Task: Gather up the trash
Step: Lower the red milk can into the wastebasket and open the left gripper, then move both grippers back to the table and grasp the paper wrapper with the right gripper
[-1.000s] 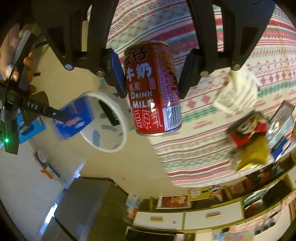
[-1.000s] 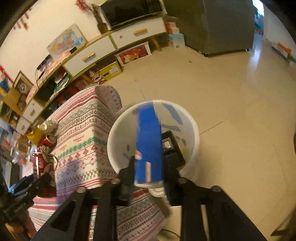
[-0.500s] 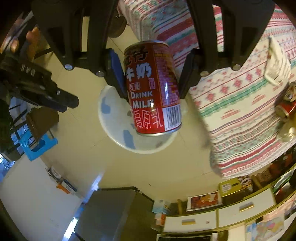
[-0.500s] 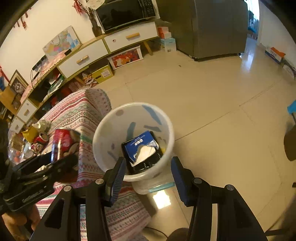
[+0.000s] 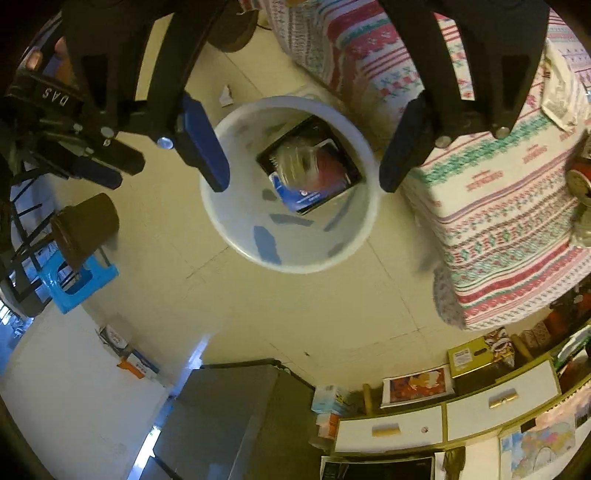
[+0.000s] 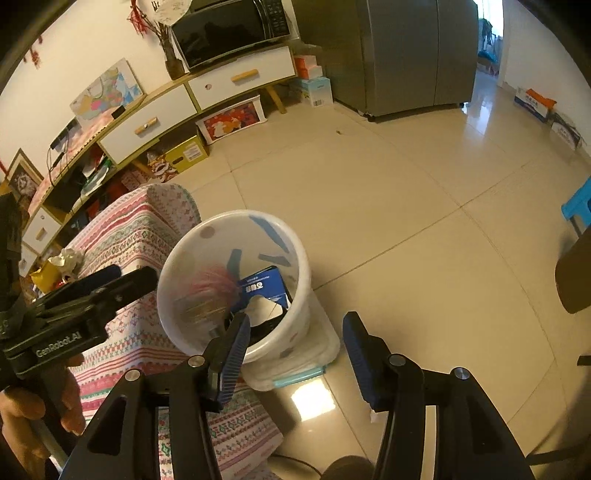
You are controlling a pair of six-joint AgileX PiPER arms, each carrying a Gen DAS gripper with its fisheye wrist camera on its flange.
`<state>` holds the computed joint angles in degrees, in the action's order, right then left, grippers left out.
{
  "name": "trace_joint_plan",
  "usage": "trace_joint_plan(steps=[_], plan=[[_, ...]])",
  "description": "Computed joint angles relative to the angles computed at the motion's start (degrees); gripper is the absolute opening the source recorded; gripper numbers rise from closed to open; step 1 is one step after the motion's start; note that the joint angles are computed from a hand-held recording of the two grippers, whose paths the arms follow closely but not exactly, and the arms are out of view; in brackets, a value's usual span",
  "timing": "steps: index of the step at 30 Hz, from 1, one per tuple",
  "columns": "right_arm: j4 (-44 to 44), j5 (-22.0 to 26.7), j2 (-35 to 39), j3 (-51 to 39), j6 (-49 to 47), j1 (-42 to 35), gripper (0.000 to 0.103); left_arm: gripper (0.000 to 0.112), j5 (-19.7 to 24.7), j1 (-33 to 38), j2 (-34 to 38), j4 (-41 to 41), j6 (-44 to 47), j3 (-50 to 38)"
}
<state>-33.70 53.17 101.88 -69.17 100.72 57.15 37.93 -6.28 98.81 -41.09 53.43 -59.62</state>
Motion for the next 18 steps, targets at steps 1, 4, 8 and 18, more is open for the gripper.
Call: trace_joint_plan(steps=[1, 4, 8, 18], plan=[[0.13, 0.25, 0.29, -0.46, -0.22, -0.03, 0.054, 0.083, -0.23, 0.32, -0.04, 0.47, -0.13, 0.01], [0.32, 0.33, 0.78, -1.21, -0.78, -0.07, 0.055, 0.083, -1.02, 1.79, -0.49, 2.08, -0.48, 0.13], [0.48, 1.24, 1.73, -2.68, -1.97, 0.16, 0.058, 0.083, -0.47, 4.48, -1.01, 2.77, -0.2, 0.28], [0.91, 3.53, 4.44, -7.44, -4.51, 0.65, 0.064, 0.084, -0.21, 10.17, -3.4, 3.0, 3.1, 1.9]])
